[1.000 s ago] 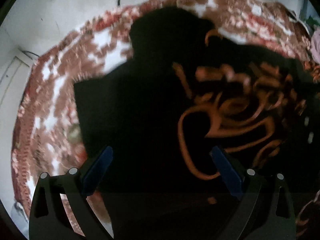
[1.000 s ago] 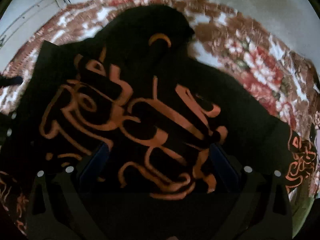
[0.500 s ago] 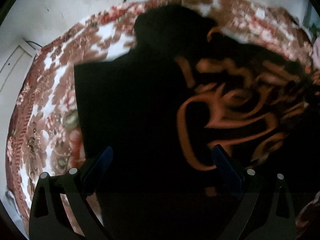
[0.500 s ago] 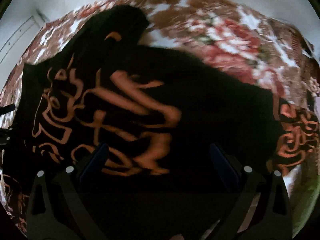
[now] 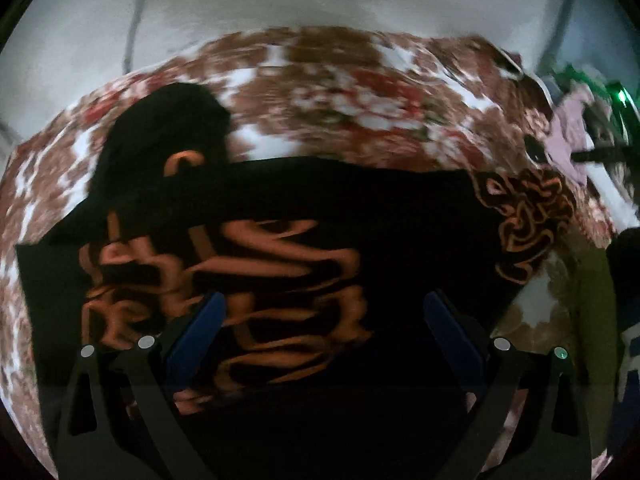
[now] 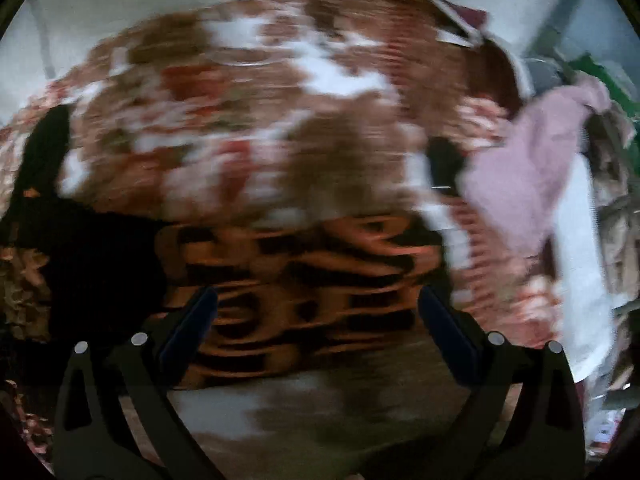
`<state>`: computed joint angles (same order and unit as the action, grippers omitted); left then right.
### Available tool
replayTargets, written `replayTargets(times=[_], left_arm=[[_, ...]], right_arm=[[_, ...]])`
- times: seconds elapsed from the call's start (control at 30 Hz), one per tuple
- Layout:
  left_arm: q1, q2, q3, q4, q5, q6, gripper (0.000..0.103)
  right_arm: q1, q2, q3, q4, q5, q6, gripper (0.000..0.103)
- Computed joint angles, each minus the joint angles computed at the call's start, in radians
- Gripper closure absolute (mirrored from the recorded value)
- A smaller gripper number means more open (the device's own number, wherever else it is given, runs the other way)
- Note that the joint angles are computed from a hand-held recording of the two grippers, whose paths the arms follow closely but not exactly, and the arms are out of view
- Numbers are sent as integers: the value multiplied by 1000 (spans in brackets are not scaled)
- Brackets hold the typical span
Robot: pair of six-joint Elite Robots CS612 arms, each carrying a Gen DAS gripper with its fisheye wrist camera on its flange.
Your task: Fold large clothes
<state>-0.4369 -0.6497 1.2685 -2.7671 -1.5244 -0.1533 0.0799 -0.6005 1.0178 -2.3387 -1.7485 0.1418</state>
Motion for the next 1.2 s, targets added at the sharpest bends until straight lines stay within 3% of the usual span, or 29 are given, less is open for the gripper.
replayTargets(times=[0.07,0.13,0.3,0.47,0.53,0.6,0.73,0.77,0.8,0.87,0.9,1.0,1.1,1.2], left_arm=[[-22,27,-45,21,13,-9,6],[-33,50,-87,33,0,-26,6],[-57,97,-175,51,-31,-37,6],[-73,113,-201,59,-36,13,6],[-77,107,-186,52,-23,41,6],[-75,96,-162,44,-17,48,6],[-63,69,-99,40,36,-7,6],[-58,63,-84,47,54,-33,6],[-54,56,-68,51,67,-56,6],[-44,43,-40,65,92,-108,6],[-38,36,-25,69,99,-132,6],[-22,16,15,72,110,-171,6],[-17,2,45,58,143,-156,6],[-8,-3,62,30,162,-153,6]], right_arm=[[-31,2,-4,35,-6,-21,5],[-66,7,-7,83,39,-8,5],[-138,13,41,151,281,130,5],[-155,38,57,177,404,182,5],[-163,53,52,187,461,193,16],[-167,68,45,190,498,200,16],[-169,76,51,154,507,231,16],[-168,73,58,131,505,238,25],[-166,68,65,106,505,234,40],[-161,64,66,86,502,224,52],[-161,61,69,76,510,218,67],[-156,48,81,46,514,207,84],[-147,35,88,14,494,157,89],[-127,23,87,3,417,135,91]])
